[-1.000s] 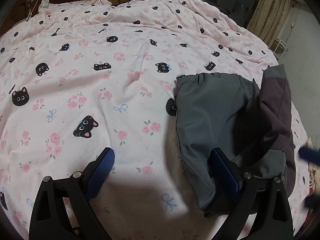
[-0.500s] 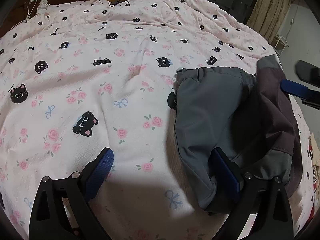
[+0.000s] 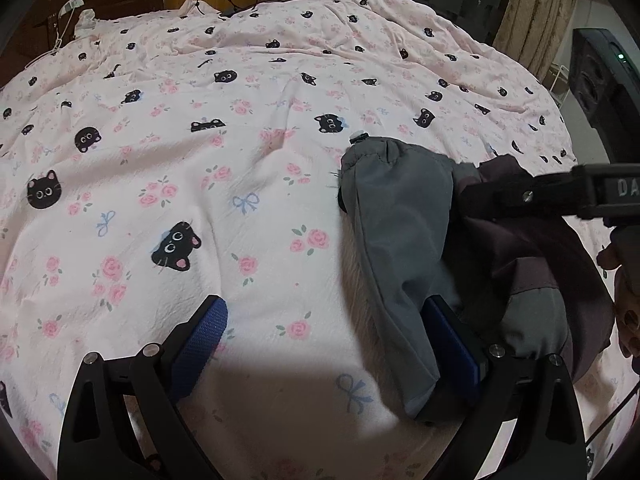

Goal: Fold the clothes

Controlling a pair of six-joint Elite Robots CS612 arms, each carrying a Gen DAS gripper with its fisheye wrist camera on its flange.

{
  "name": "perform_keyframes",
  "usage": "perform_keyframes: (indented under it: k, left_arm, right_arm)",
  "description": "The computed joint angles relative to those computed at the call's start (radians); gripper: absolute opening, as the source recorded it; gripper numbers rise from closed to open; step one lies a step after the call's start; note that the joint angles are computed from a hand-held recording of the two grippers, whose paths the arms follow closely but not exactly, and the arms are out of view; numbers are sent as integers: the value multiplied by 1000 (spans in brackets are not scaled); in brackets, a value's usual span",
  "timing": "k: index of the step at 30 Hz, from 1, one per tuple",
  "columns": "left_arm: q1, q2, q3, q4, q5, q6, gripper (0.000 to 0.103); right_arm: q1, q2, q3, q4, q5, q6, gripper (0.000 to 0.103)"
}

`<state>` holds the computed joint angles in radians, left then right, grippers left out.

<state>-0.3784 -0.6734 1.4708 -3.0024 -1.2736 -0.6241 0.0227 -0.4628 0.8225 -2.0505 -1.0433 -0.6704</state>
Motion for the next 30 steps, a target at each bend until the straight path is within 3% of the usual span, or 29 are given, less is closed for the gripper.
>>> perform_keyframes:
  k: [3,7,12,15,21,26,30]
  left_arm:
    - [-11,-20,32,-64,56,0,96]
    - [-27,-44,48,-145,82,72,96]
    - [-43,-42,14,-116,3,155,96]
    - [-53,-25,-17,-59,-3,180,96]
    - [-29,15,-71,45,-83,88,103]
    - [-32,30,-87,77,-76,105,103]
    - [-26,35,-85,56,-95,95,103]
  right_arm:
    - [7,5,-10,9,-28,-8,71]
    - [11,6,-15,13,-43,-7,71]
    - [15,8,-21,20,-60,-9,72]
    - [16,10,-27,30,-68,-12,73]
    - [21,13,-38,50,-95,-39,73]
    - [26,11,-35,52,-115,-53,74]
    - [10,-21,4,18,-45,-52,74]
